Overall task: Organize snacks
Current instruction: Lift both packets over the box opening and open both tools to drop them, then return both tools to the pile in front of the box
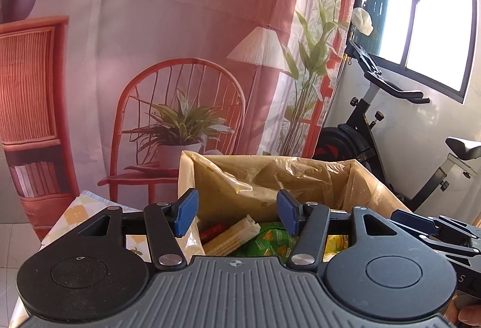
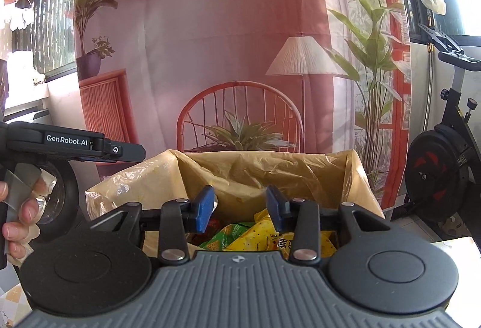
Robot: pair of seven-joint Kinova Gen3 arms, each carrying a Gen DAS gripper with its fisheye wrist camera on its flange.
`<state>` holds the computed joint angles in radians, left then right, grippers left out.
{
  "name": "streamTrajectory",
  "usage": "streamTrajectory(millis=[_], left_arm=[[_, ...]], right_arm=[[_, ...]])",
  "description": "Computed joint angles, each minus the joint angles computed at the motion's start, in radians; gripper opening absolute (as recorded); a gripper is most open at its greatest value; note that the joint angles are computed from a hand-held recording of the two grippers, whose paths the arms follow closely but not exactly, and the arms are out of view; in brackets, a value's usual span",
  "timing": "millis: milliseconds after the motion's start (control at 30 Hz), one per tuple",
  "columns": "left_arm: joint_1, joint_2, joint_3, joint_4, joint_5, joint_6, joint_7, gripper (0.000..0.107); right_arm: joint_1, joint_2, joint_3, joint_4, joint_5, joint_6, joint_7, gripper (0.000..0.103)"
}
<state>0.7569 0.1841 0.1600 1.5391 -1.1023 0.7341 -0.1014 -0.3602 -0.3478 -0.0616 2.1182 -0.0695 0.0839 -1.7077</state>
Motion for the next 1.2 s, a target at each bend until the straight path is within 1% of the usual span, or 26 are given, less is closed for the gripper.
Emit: streamTrajectory(millis=[100, 200, 300, 400, 433, 500, 667, 833, 933, 967, 1000, 1067, 1133, 1200], left_arm=[[0.012, -0.035, 0.010, 0.058, -0.011, 0.020, 0.068, 0.060], [0.017, -0.064, 0.038, 0.117, -0.032, 0.061, 0.173, 0.060], [0.004, -0.082, 0.071, 0.163, -0.005, 0.082, 0.234, 0.060], [-0.010, -0.090, 0.092, 0.198, 0.029, 0.095, 0.266, 0.060], [-0.012, -0.089, 0.097, 0.209, 0.038, 0.112, 0.273, 0.060], [-0.015, -0.084, 0.104, 0.213, 0.066, 0.151, 0.265, 0.060], [-0.022, -0.090, 0.113, 0.235, 0.073, 0.189, 0.269, 0.060], [-0.007, -0.080, 0.124, 0.245, 0.051, 0.208, 0.293, 0.060], [0.004, -0.070, 0.125, 0.247, 0.052, 0.209, 0.316, 0.060], [0.007, -0.066, 0.124, 0.246, 0.053, 0.212, 0.317, 0.060], [0.011, -0.063, 0.123, 0.245, 0.054, 0.215, 0.317, 0.060], [0.019, -0.058, 0.121, 0.246, 0.056, 0.219, 0.320, 0.060], [0.023, -0.056, 0.118, 0.247, 0.062, 0.217, 0.318, 0.060], [0.025, -0.054, 0.115, 0.249, 0.065, 0.215, 0.319, 0.060]], right_arm=[[0.020, -0.054, -0.014, 0.049, -0.006, -0.008, -0.015, 0.042], [0.048, -0.101, -0.033, 0.088, -0.002, 0.000, -0.026, 0.042], [0.066, -0.140, -0.035, 0.125, -0.008, 0.013, -0.043, 0.042], [0.037, -0.176, 0.005, 0.169, -0.018, 0.003, -0.056, 0.042], [0.036, -0.187, 0.009, 0.176, -0.019, 0.012, -0.059, 0.042], [0.056, -0.202, -0.003, 0.179, -0.019, 0.044, -0.068, 0.042], [0.071, -0.223, 0.001, 0.213, -0.029, 0.073, -0.088, 0.042], [0.070, -0.189, 0.021, 0.249, -0.050, 0.092, -0.115, 0.042], [0.030, -0.137, 0.067, 0.252, -0.050, 0.109, -0.099, 0.042], [0.012, -0.117, 0.089, 0.248, -0.052, 0.118, -0.089, 0.042], [-0.021, -0.092, 0.129, 0.243, -0.062, 0.129, -0.074, 0.042], [-0.047, -0.049, 0.172, 0.233, -0.081, 0.143, -0.053, 0.042], [-0.031, 0.002, 0.169, 0.206, -0.088, 0.184, -0.032, 0.042], [-0.048, 0.039, 0.193, 0.194, -0.122, 0.197, 0.007, 0.042]])
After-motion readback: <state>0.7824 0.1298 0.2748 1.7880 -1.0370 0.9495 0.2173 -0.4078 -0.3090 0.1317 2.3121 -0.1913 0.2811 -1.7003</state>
